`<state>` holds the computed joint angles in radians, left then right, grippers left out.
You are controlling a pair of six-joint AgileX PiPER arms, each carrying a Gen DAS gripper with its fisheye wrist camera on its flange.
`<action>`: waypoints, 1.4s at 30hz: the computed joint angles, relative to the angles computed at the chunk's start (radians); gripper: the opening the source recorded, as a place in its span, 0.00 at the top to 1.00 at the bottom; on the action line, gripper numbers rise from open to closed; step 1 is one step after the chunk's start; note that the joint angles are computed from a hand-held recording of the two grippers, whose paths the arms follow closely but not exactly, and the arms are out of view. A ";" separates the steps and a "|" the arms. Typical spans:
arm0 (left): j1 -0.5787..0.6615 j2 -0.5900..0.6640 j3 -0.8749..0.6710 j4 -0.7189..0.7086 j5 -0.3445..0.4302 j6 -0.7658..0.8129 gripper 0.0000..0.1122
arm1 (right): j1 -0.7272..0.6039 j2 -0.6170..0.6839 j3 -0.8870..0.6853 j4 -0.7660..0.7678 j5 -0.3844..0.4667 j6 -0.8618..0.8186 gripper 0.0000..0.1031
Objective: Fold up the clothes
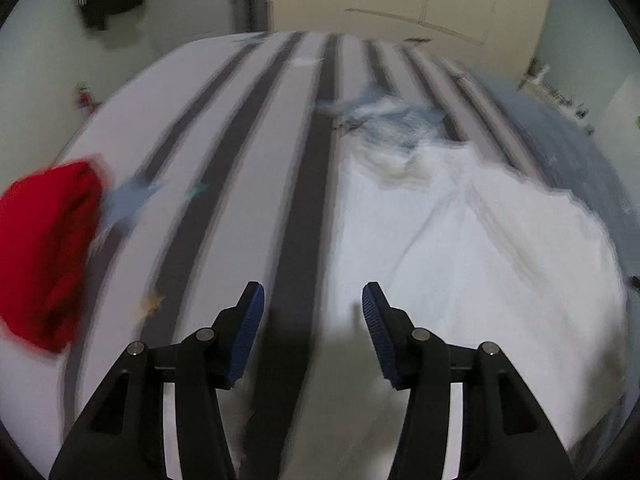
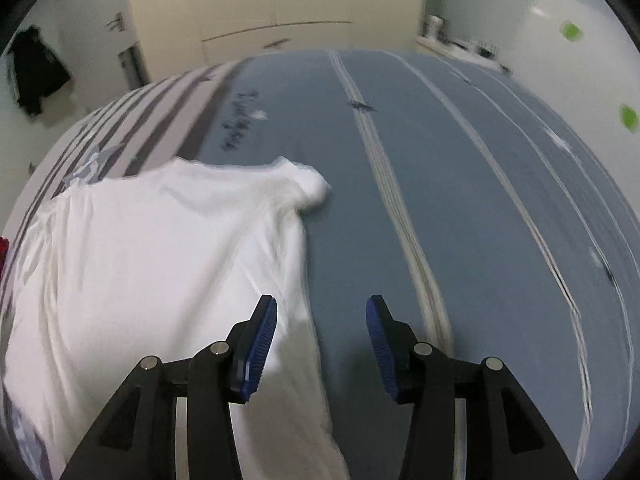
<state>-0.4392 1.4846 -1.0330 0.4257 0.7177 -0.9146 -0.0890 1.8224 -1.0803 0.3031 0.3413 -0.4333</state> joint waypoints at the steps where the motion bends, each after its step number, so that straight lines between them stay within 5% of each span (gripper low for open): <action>1: 0.022 0.067 -0.071 -0.030 -0.026 0.055 0.57 | 0.029 0.069 -0.092 -0.024 0.018 0.047 0.59; 6: 0.037 0.345 -0.379 -0.099 0.011 0.246 0.57 | 0.051 0.278 -0.415 -0.073 0.131 0.179 0.59; 10: 0.047 0.471 -0.477 -0.141 0.036 0.331 0.58 | 0.056 0.370 -0.539 -0.108 0.189 0.183 0.59; 12: 0.052 0.507 -0.496 -0.151 0.030 0.352 0.83 | 0.056 0.404 -0.580 -0.101 0.220 0.147 0.59; 15: 0.054 0.522 -0.512 -0.117 0.031 0.338 0.96 | 0.051 0.417 -0.597 -0.117 0.270 0.155 0.59; 18: 0.064 0.543 -0.566 -0.075 0.064 0.319 0.97 | 0.028 0.383 -0.533 -0.057 0.239 0.097 0.60; 20: 0.075 0.545 -0.609 -0.069 0.091 0.313 0.97 | 0.029 0.408 -0.549 -0.099 0.259 0.107 0.87; 21: 0.089 0.564 -0.657 -0.076 0.115 0.329 0.97 | 0.025 0.423 -0.568 -0.094 0.272 0.106 0.93; 26: 0.105 0.642 -0.840 -0.067 0.218 0.425 0.98 | 0.008 0.426 -0.648 -0.036 0.300 0.085 0.94; 32: 0.097 0.668 -0.896 -0.009 0.324 0.406 0.98 | 0.005 0.541 -0.935 -0.084 0.483 0.085 0.93; 36: 0.096 0.682 -0.877 -0.010 0.383 0.423 0.97 | 0.030 0.670 -1.151 -0.250 0.646 0.197 0.92; 39: 0.100 0.641 -0.803 -0.001 0.337 0.400 0.97 | 0.009 0.626 -1.039 -0.250 0.579 0.194 0.82; 42: 0.106 0.548 -0.684 0.030 0.212 0.328 0.97 | -0.014 0.544 -0.891 -0.216 0.469 0.172 0.84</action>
<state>-0.3331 2.0331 -1.7169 0.4557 0.9297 -0.5870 -0.1031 2.3666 -1.9713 0.0866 0.8104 -0.2617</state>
